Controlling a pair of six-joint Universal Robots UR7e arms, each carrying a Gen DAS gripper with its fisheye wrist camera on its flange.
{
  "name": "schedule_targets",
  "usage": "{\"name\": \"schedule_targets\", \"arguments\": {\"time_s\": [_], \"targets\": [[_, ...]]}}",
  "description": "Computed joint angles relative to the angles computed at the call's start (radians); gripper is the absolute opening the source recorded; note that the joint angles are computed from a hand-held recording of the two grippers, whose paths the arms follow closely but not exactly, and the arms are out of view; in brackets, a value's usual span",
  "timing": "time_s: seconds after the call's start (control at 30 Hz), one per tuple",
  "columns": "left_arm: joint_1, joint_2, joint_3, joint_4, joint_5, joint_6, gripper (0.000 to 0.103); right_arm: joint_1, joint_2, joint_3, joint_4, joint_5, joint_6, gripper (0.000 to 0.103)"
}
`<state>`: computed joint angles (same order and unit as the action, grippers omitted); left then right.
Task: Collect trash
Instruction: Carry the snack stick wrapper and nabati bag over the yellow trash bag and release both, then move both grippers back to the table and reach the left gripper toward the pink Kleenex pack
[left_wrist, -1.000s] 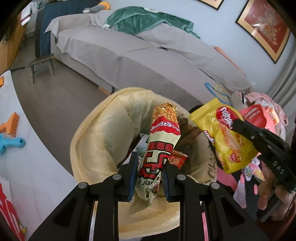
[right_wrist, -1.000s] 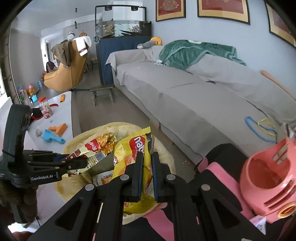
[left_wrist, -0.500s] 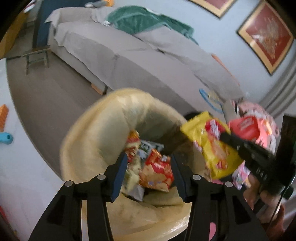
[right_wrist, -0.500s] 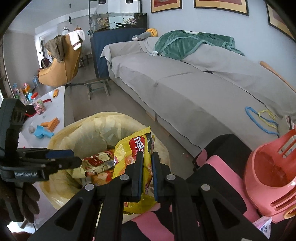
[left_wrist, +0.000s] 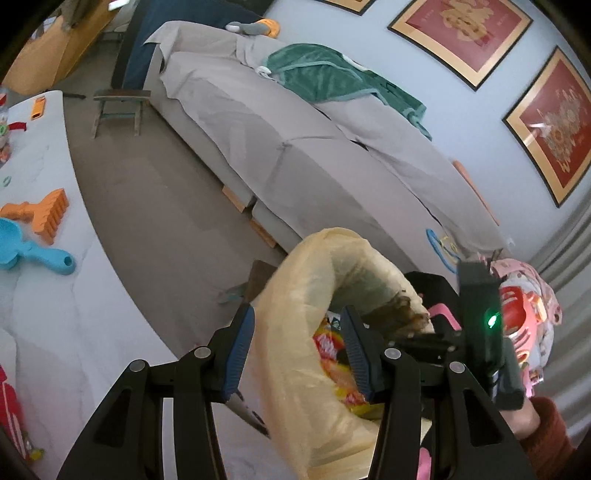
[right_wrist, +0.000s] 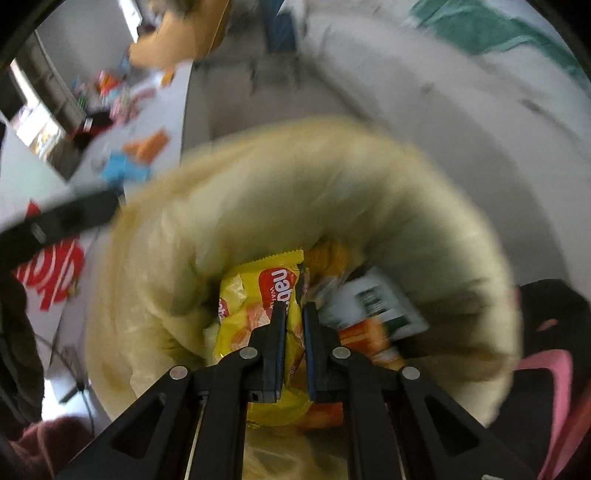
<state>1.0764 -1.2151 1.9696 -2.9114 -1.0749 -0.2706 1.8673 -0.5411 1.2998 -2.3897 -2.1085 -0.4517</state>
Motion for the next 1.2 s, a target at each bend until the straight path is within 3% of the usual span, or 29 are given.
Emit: {"name": "schedule_targets", "arguments": {"time_s": [0.1, 0.2, 0.27, 0.4, 0.53, 0.67, 0.93, 1.2], "targets": [[0.007, -0.002, 0.003, -0.01, -0.007, 0.004, 0.049, -0.003, -0.016, 0.044, -0.036, 0.001, -0.002, 0.012], [-0.002, 0.0, 0.01, -0.04, -0.01, 0.015, 0.049, -0.013, -0.071, 0.115, -0.121, 0.056, 0.027, 0.015], [-0.016, -0.003, 0.023, -0.063, -0.007, 0.029, 0.049, -0.019, -0.116, 0.169, -0.191, 0.093, 0.038, 0.029], [-0.049, 0.006, 0.029, -0.073, -0.016, 0.041, 0.049, -0.022, -0.224, 0.298, -0.361, 0.138, 0.022, 0.031], [-0.091, 0.02, 0.036, -0.053, -0.04, 0.048, 0.049, -0.025, -0.354, 0.467, -0.571, 0.11, -0.013, 0.031], [-0.14, 0.06, 0.029, -0.021, -0.109, 0.086, 0.049, -0.04, -0.5, 0.645, -0.732, 0.082, -0.029, 0.031], [-0.256, 0.178, 0.003, 0.063, -0.25, 0.176, 0.049, -0.061, -0.69, 0.898, -1.057, -0.113, -0.113, 0.033], [-0.308, 0.306, -0.063, 0.188, -0.25, 0.137, 0.049, -0.192, -0.871, 1.074, -1.153, -0.089, -0.039, 0.033]]}}
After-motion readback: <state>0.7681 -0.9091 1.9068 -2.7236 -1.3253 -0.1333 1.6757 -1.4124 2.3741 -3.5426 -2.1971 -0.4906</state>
